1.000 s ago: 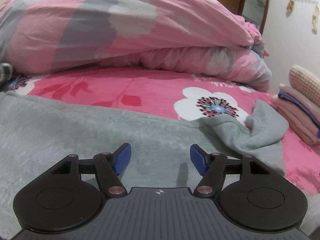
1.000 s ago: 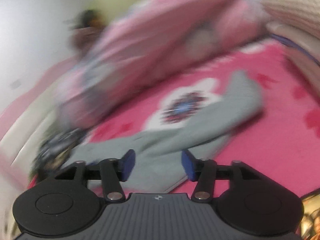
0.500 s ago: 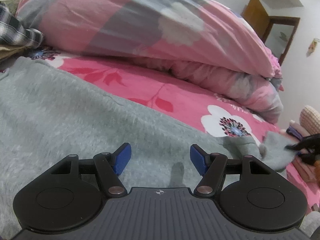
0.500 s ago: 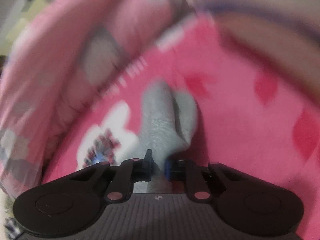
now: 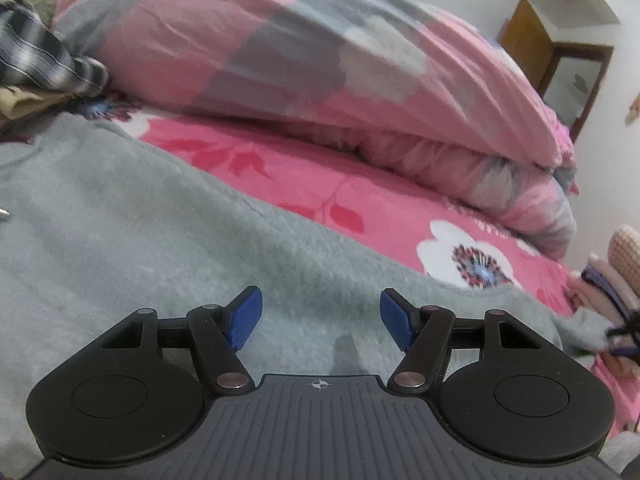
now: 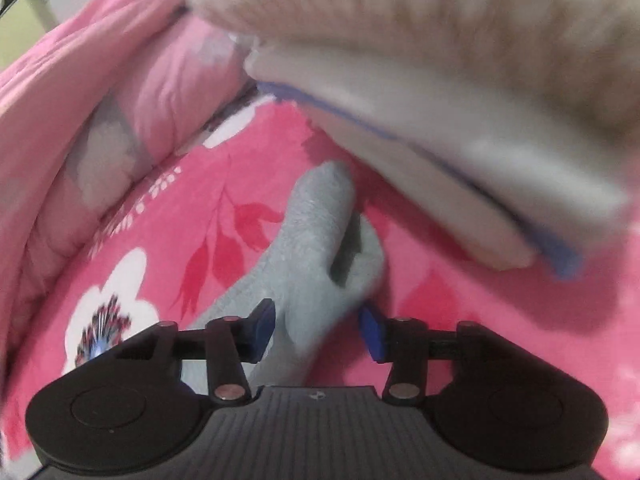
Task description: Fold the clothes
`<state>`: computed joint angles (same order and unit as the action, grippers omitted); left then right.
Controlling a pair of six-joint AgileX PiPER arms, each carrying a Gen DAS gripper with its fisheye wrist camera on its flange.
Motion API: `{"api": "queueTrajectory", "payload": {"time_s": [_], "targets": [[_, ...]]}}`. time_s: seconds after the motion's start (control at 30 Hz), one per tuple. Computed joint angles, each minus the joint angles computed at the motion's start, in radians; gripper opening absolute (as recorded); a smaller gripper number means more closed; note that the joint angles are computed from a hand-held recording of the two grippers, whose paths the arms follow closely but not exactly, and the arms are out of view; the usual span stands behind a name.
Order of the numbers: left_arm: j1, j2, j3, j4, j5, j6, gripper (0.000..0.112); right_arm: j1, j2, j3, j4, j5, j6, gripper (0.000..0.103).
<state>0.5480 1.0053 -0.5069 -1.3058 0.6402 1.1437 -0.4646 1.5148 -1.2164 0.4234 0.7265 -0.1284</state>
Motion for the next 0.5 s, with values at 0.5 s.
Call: {"api": "queueTrajectory", "payload": {"time_s": [0.5], "targets": [[0.169, 0.088, -0.075, -0.029, -0.032, -0.006, 0.065, 0.73, 0.347, -0.564, 0.18, 0.305, -0.37, 0.065]]}}
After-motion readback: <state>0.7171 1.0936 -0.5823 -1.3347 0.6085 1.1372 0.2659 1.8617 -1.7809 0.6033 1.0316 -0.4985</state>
